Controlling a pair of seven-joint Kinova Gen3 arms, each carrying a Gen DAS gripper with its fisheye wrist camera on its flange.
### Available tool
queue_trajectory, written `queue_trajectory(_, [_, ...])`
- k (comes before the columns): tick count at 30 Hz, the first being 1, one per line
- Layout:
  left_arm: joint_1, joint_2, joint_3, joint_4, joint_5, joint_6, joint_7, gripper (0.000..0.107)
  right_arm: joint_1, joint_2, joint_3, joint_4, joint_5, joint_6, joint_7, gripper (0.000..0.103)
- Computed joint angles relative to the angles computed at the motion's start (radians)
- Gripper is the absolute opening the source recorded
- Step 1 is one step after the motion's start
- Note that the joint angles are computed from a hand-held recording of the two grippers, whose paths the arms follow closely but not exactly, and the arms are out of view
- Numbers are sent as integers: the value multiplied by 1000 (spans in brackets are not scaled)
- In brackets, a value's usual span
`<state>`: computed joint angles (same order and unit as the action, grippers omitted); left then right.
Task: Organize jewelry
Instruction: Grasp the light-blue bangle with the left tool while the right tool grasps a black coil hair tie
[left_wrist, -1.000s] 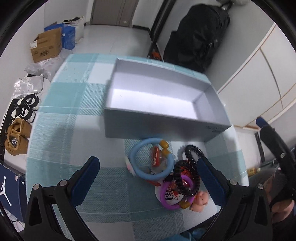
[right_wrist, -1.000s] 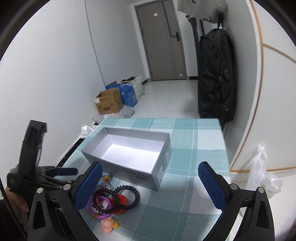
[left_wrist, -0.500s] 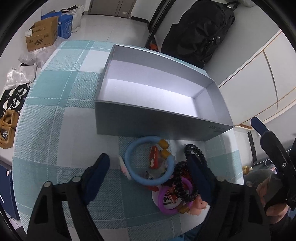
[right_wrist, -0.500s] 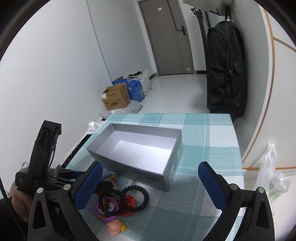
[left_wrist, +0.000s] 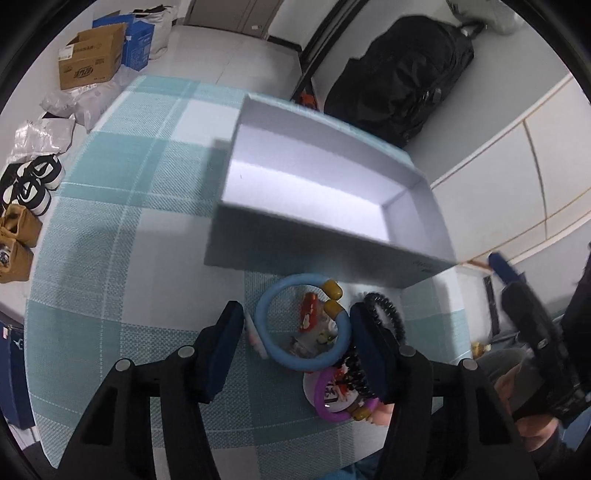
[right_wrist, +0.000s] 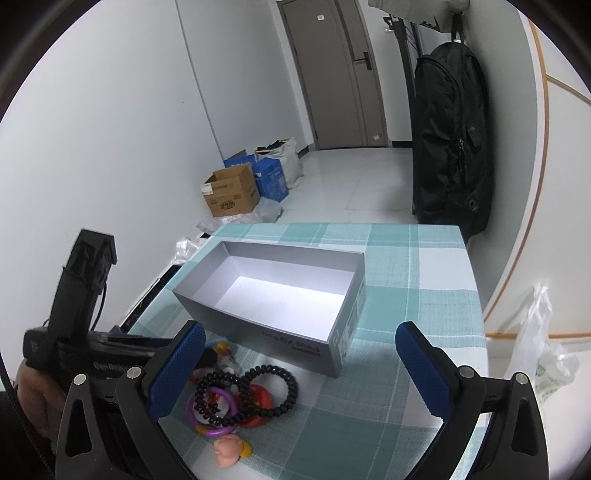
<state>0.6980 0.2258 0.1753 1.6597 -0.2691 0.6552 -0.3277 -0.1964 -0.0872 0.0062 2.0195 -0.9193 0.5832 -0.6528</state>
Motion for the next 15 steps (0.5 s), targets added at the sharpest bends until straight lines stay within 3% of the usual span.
queue_trajectory(6, [23,-48,-16,49,-79,-72,95,54,28,48,12,-32,-10,135,11,103])
queue_trajectory(11, [30,-81,-11,85,-161,-112,193,54,72,125,-21,-82,39,254,-58,95])
queue_trajectory(15, [26,-91,-3,98,-212,-131,249,54,83,153,-54,-95,72,268,-104,86])
